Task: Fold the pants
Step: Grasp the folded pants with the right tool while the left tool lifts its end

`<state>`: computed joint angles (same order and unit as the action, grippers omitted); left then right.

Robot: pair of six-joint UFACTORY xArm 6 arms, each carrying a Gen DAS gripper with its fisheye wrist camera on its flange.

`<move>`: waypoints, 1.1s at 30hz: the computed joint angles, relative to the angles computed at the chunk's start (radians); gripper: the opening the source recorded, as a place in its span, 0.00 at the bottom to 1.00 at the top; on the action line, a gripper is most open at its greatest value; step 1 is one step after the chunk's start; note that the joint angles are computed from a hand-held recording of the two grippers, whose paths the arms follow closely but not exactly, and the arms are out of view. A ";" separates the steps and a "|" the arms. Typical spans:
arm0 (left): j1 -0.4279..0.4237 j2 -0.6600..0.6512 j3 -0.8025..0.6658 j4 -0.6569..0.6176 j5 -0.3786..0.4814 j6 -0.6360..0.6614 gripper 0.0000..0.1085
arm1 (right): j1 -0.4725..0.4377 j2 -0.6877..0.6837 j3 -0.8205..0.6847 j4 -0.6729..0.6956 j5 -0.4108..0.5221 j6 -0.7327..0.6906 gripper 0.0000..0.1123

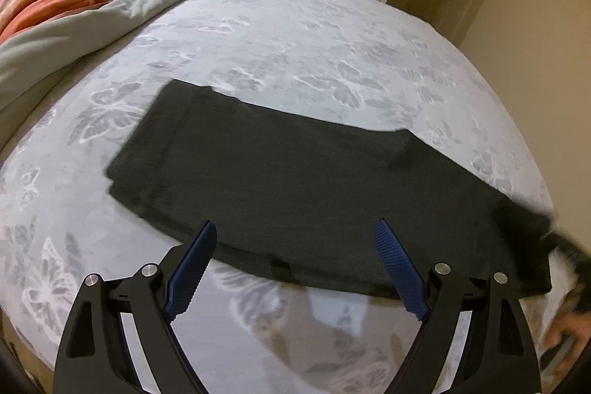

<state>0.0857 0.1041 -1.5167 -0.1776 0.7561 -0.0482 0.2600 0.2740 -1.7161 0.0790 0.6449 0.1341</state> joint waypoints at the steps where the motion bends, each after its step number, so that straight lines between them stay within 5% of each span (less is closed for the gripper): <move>1: 0.017 -0.005 0.005 -0.012 0.000 0.003 0.78 | -0.002 -0.026 0.013 0.024 -0.052 -0.003 0.10; 5: 0.068 0.012 -0.008 -0.030 0.014 -0.022 0.78 | 0.049 0.017 -0.048 0.137 -0.095 -0.098 0.19; 7: 0.102 0.029 -0.020 -0.092 0.013 -0.028 0.78 | 0.071 0.145 -0.193 0.141 0.056 -0.130 0.39; 10: 0.165 0.065 -0.048 -0.200 0.023 -0.071 0.78 | 0.101 0.290 -0.347 0.007 0.258 -0.056 0.40; 12: 0.201 0.076 -0.034 -0.191 -0.019 -0.182 0.78 | 0.090 0.244 -0.292 0.031 0.230 -0.061 0.44; 14: 0.223 0.090 -0.031 -0.172 -0.043 -0.244 0.78 | 0.078 0.179 -0.224 0.004 0.167 -0.039 0.74; 15: 0.233 0.109 -0.043 -0.176 -0.038 -0.256 0.78 | 0.066 0.115 -0.147 -0.043 0.094 0.002 0.81; 18: 0.244 0.167 -0.092 -0.223 -0.005 -0.250 0.78 | 0.030 0.036 -0.064 -0.183 0.011 0.123 0.84; 20: 0.250 0.204 -0.117 -0.266 0.023 -0.264 0.78 | 0.002 0.006 -0.032 -0.200 0.022 0.138 0.84; 22: 0.239 0.196 -0.091 -0.272 -0.049 -0.279 0.78 | -0.017 0.008 -0.032 -0.223 0.040 0.161 0.84; 24: 0.237 0.216 -0.112 -0.430 -0.038 -0.164 0.77 | -0.041 0.009 -0.035 -0.258 0.088 0.188 0.84; 25: 0.235 0.219 -0.111 -0.483 -0.036 -0.142 0.73 | -0.053 0.013 -0.039 -0.286 0.114 0.205 0.84; 27: 0.234 0.228 -0.115 -0.565 -0.020 -0.091 0.45 | -0.090 0.011 -0.036 -0.320 0.154 0.223 0.84; 28: 0.244 0.247 -0.138 -0.620 0.038 -0.073 0.16 | -0.113 -0.002 -0.016 -0.319 0.170 0.228 0.84; 30: 0.258 0.254 -0.131 -0.722 0.074 -0.055 0.14 | -0.162 -0.024 0.027 -0.239 0.186 0.196 0.84; 33: 0.249 0.240 -0.127 -0.690 0.063 -0.063 0.13 | -0.212 -0.042 0.087 -0.106 0.230 0.147 0.84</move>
<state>0.3346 0.3441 -1.6435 -0.8680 0.8186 -0.1117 0.0482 0.2324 -1.6296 -0.0275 0.8751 0.2809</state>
